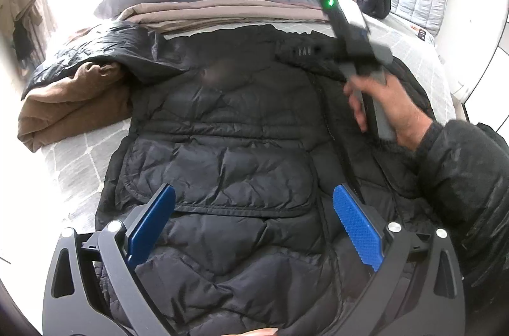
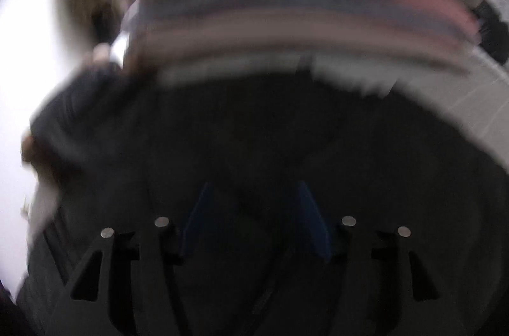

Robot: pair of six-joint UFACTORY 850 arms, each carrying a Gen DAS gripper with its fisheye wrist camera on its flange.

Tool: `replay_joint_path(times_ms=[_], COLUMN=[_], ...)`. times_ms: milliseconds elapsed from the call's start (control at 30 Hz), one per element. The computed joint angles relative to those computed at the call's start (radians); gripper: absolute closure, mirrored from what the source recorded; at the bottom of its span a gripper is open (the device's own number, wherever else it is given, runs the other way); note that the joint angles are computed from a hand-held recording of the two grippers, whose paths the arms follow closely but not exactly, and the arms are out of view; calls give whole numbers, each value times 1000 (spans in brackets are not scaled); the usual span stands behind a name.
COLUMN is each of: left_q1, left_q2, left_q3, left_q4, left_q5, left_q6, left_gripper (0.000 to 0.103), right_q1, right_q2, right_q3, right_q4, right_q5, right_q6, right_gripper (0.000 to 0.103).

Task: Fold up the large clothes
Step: 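Lay the folded side down and open the right tool, then grasp the opposite side edge of the jacket with the left tool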

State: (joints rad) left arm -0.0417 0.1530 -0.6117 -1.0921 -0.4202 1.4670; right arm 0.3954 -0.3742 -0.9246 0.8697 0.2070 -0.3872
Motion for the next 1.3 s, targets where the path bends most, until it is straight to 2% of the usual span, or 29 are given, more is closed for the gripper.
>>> replay_joint_path(times_ms=[33, 100, 167, 233, 300, 433, 533, 567, 600, 633, 733, 767, 833, 933, 967, 1033, 1067, 1133, 1200, 1233, 1300], left_q1=[3, 11, 15, 16, 13, 7, 1, -2, -4, -8, -16, -15, 1, 72, 110, 210, 252, 360, 434, 462, 514], left_q2=[-1, -6, -10, -12, -10, -15, -21, -24, -26, -28, -33, -36, -42, -57, -75, -151, -197, -342, -499, -581, -753], left_q3=[-1, -8, -12, -13, -10, -11, -14, -15, -15, -15, -14, -16, -25, -65, -95, -203, -265, -445, -631, -730, -919], left_q4=[3, 11, 17, 17, 11, 16, 28, 36, 39, 43, 53, 56, 55, 1, -9, -11, -1, -28, -69, -61, -115], left_q5=[-5, -18, -28, -33, -26, -14, -3, 3, 7, 12, 35, 35, 21, -35, -76, -188, -241, -403, -469, -530, -625], left_q6=[-3, -14, -23, -24, -16, -27, -47, -56, -59, -62, -69, -72, -63, 5, 12, -22, -62, -147, -280, -348, -490], left_gripper=[7, 7, 7, 7, 7, 7, 7, 7, 7, 7, 7, 7, 7, 7, 7, 7, 7, 7, 7, 7, 7], right_q1=[15, 31, 32, 17, -37, -133, -211, -244, -252, -250, -261, -260, -230, -112, -63, 29, 75, 172, 245, 288, 313], right_q2=[38, 146, 218, 277, 316, 324, 272, 228, 191, 182, 182, 197, 269, 347, 363, 384, 394, 418, 420, 413, 370], right_q3=[40, 142, 197, 238, 274, 314, 325, 315, 311, 308, 282, 285, 310, 327, 326, 329, 337, 368, 387, 398, 382], right_q4=[-87, -136, -17, 152, 303, 476, 603, 635, 624, 618, 752, 765, 678, 616, 617, 618, 582, 459, 336, 283, 216], right_q5=[45, 185, 290, 364, 378, 366, 270, 200, 171, 183, 163, 164, 170, 192, 181, 159, 143, 124, 113, 125, 100], right_q6=[84, 155, 82, -26, -101, -164, -270, -325, -339, -348, -490, -487, -373, -329, -350, -362, -314, -118, 91, 196, 291], right_gripper=[46, 46, 31, 29, 29, 29, 29, 29, 27, 25, 25, 25, 25, 23, 18, 16, 16, 15, 14, 14, 14])
